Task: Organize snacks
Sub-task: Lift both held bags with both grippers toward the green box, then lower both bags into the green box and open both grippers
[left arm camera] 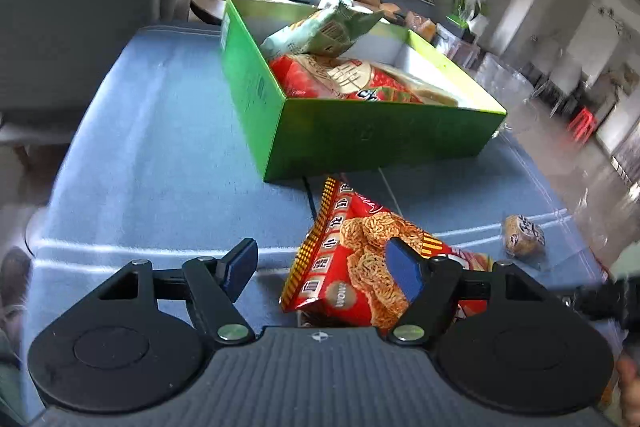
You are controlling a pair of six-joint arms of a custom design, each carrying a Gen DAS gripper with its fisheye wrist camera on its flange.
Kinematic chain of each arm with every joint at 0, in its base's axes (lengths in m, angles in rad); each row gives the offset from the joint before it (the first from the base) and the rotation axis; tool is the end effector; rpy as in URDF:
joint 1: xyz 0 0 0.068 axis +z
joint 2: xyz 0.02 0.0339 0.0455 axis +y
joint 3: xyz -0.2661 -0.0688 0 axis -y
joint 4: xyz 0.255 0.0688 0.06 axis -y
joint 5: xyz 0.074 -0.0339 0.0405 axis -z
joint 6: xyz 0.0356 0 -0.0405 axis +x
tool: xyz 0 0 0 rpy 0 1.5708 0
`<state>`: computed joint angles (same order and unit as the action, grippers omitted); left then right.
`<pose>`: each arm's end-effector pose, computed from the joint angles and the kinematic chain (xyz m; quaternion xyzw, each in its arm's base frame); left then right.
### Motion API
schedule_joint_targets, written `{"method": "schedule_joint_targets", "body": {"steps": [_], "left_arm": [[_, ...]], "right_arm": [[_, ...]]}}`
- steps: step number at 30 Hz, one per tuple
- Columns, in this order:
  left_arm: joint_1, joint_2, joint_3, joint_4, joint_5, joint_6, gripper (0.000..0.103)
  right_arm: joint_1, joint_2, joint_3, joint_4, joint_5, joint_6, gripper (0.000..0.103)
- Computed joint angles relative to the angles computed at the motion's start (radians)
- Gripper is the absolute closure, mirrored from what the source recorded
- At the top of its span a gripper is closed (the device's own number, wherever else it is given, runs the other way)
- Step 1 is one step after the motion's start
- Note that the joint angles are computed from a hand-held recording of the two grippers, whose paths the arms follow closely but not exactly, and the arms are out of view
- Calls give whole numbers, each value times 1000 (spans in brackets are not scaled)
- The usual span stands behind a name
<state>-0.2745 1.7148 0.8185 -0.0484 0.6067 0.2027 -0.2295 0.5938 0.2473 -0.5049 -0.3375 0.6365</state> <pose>0.3071 -0.1076 0.1315 0.3040 0.8605 -0.2946 0.2835 0.1298 -0.0182 0.1513 0.3335 0.8624 0.2241 0.3081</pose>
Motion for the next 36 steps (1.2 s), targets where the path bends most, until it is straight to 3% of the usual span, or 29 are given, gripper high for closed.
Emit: {"method": "schedule_joint_targets", "body": {"steps": [3,6,9,15,27,36], "left_arm": [[28,7,13,-65,76,49,43],[41,-15,0,-95,93,115,50],[45,-21,-2,-114,108,130,51],[29,-56,-17,-127,121,117,51],[-15,-237,-78,-77,143,28,50],[-115,-228,-51,35,56,-86,50]], "right_arm": [[75,46,-12,78,48,34,23],[88,91,-10,135,69,35,38],[72,107,-11,161,61,24,44],[48,104,2,155,65,-6,45],[31,-67,35,82,135,-79,44],[-133,35,77,172,21,-167,44]]}}
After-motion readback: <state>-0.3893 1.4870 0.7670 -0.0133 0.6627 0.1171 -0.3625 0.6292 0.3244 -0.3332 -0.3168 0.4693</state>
